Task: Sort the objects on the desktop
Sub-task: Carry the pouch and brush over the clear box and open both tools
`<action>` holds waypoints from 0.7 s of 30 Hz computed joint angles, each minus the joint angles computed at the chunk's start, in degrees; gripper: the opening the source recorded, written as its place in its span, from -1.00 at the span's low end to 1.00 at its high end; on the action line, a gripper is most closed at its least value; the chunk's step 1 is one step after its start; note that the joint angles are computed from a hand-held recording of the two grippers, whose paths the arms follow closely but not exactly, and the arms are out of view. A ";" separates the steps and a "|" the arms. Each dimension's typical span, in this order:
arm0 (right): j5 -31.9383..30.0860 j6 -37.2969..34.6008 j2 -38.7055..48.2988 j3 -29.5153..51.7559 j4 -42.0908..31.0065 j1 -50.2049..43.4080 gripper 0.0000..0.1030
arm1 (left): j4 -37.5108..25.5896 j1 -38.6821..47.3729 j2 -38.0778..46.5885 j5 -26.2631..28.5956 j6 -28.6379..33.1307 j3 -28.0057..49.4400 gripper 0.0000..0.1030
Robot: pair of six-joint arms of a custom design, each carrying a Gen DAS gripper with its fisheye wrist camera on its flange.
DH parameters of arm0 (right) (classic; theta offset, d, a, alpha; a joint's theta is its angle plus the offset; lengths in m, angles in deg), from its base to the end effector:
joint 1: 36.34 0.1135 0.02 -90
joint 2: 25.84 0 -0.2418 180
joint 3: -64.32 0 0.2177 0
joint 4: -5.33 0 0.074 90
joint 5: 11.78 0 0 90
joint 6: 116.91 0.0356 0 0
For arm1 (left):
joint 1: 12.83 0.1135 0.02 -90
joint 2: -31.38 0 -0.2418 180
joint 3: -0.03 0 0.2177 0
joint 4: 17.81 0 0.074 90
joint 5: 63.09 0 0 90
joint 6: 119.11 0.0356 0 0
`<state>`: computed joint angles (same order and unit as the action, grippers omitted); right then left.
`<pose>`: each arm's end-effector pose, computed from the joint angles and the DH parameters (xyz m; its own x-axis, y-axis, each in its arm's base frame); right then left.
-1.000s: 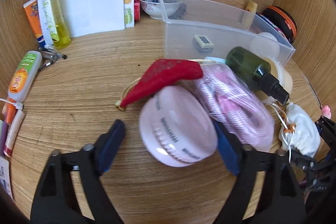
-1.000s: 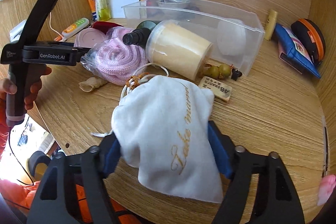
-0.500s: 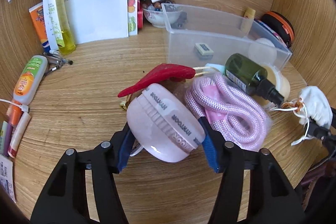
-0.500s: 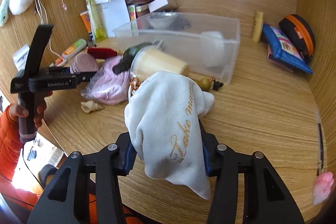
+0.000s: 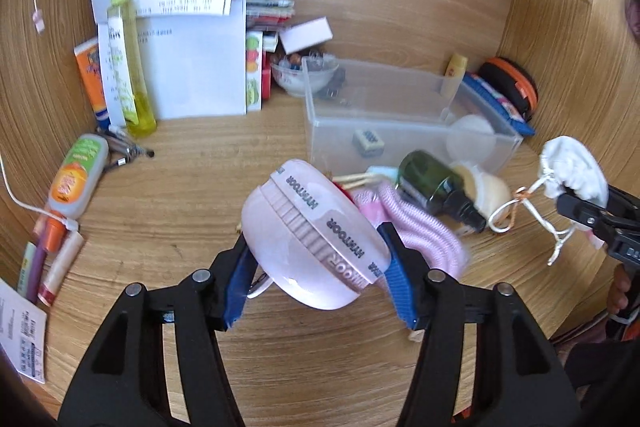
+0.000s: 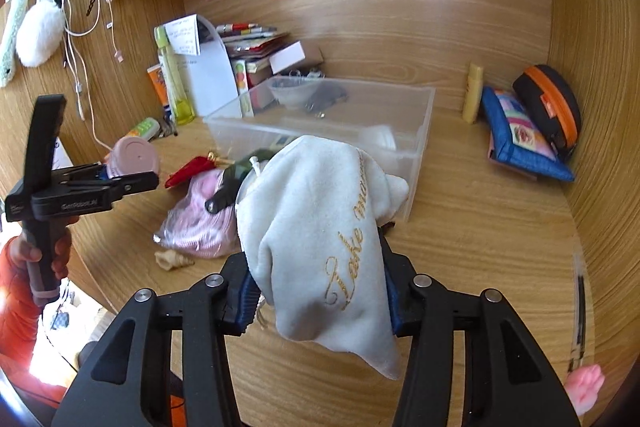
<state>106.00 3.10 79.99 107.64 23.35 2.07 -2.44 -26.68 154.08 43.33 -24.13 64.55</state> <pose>0.2154 0.1496 0.0791 -0.6201 0.0730 -0.7811 0.0243 0.9970 0.0740 0.3323 -0.0923 0.0585 -0.6199 0.2386 -0.7475 0.4866 0.8642 -0.1277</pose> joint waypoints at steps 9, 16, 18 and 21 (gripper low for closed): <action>0.09 -3.71 -2.79 2.14 -2.42 -3.27 -0.13 | -1.59 -0.61 -3.57 1.22 -0.46 0.33 0.14; -0.16 -7.26 -5.10 4.47 -4.49 -5.42 -0.13 | -4.12 -1.39 -3.61 1.96 -1.06 3.88 0.14; -0.50 -8.42 -5.21 5.56 -5.05 -6.07 -0.13 | -5.05 -1.62 -3.30 2.31 -1.29 5.26 0.14; -1.44 -9.97 -4.36 7.75 -6.06 -7.16 -0.13 | -6.68 -1.94 -2.47 2.74 -1.31 7.99 0.14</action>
